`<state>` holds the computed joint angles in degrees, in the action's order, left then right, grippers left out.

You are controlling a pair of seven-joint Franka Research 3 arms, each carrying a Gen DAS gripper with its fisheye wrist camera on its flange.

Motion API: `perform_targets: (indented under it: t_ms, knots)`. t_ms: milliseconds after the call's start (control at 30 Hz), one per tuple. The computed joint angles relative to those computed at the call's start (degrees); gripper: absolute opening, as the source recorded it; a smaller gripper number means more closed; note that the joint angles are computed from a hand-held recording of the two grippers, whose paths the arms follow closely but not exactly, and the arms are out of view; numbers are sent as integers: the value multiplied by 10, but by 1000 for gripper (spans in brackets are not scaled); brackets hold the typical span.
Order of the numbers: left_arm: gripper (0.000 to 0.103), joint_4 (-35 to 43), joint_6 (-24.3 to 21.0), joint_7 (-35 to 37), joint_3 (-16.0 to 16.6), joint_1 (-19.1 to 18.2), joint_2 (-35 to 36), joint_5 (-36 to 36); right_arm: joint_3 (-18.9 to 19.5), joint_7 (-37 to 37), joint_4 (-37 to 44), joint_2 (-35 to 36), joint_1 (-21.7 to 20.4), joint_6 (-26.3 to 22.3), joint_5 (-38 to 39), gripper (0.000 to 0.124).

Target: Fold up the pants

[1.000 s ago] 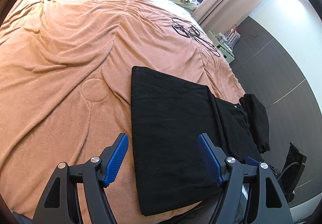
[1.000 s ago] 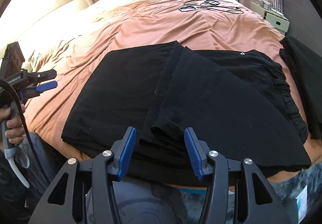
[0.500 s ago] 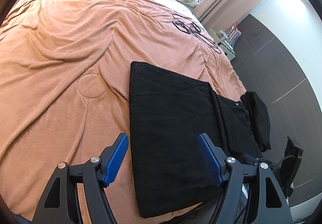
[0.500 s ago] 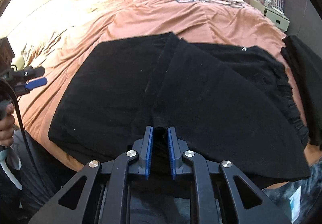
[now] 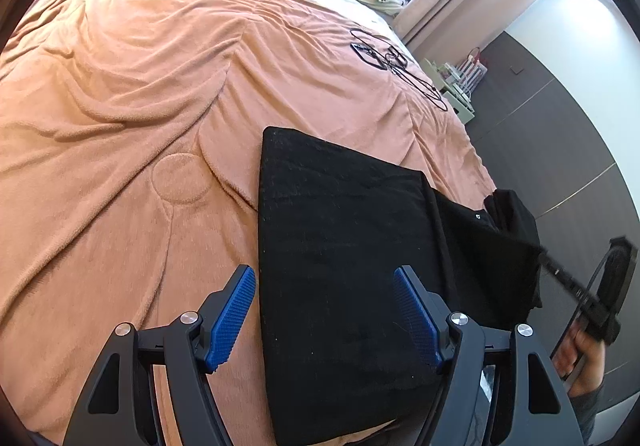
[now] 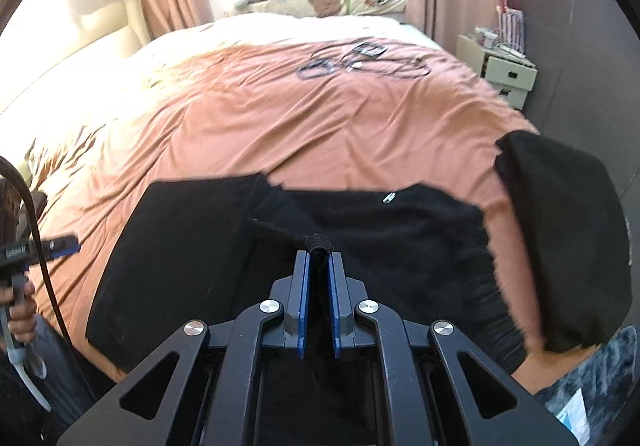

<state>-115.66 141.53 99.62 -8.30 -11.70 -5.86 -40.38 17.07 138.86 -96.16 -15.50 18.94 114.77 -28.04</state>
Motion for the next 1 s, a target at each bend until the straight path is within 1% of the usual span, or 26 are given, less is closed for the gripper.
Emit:
perform_targets:
  t_ms: [67, 200, 533, 733, 800, 933, 1000]
  knots:
    - [73, 4, 0, -6, -1, 1, 3, 6, -2, -8, 12, 0, -7, -9, -15, 6]
    - [73, 13, 1, -16, -4, 3, 10, 19, -11, -20, 28, 3, -16, -12, -21, 5]
    - [73, 42, -1, -53, -14, 9, 36, 56, -38, -59, 62, 41, -33, -6, -25, 3]
    - [73, 52, -2, -70, -21, 12, 48, 73, -63, -61, 67, 63, -37, 5, -21, 2]
    - [73, 56, -4, -76, -23, 13, 53, 79, -67, -70, 83, 80, -37, -11, -19, 2]
    - [73, 61, -10, -82, -27, 14, 60, 86, -77, -52, 94, 92, -32, -29, -27, 6]
    - [73, 62, -10, -81, -29, 14, 60, 87, -85, -47, 81, 80, -30, -13, -7, 8]
